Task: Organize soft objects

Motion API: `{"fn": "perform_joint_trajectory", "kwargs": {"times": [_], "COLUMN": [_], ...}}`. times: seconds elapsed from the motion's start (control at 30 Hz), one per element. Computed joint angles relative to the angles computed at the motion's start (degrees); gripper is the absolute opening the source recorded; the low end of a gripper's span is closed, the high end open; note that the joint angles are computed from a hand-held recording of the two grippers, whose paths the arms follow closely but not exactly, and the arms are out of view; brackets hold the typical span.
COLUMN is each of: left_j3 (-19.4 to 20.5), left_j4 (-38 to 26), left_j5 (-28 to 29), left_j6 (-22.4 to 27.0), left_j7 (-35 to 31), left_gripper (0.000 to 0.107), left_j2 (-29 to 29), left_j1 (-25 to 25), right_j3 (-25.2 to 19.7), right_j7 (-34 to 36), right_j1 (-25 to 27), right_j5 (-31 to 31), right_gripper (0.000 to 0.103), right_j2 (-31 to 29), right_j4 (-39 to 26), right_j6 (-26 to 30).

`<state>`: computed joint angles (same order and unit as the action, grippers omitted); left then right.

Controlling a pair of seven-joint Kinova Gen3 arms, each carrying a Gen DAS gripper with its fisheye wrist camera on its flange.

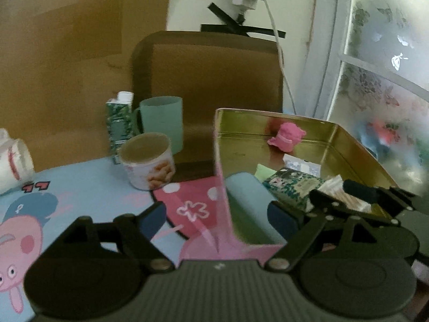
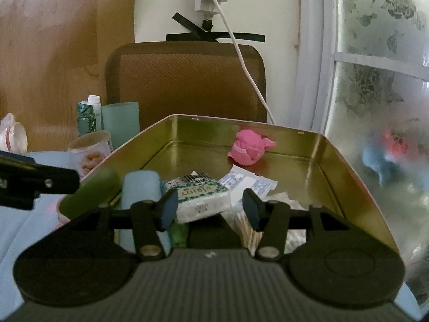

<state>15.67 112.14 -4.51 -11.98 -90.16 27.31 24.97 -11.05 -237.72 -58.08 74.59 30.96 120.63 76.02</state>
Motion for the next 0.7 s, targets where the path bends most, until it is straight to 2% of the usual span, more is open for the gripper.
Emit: {"fn": "perform_joint_trajectory", "kwargs": {"times": [0.47,0.6,0.7], "left_j3": [1.14,-3.8,-10.62], "left_j4": [7.26,8.86,9.61], "left_j5": [-3.92,-1.4,4.47], "left_j6": [-4.38,-5.47,-5.7], "left_j7": [3.55,1.5,-3.21], "left_gripper": [0.086,0.086,0.086], "left_j2": [-1.04,-1.94,-2.69], "left_j1": [-8.16,-4.8,1.6], "right_j3": [0.49,0.62,0.49], "right_j7": [7.23,7.12,5.57], "right_j1": [-3.28,-5.09,-6.67], "right_j5": [-2.84,-2.86,-2.89], "right_gripper": [0.056,0.056,0.056], "right_j2": [1.18,1.8,2.05], "right_j4": [-5.03,-6.2,-6.62], "right_j6": [4.16,5.96,7.23]}}
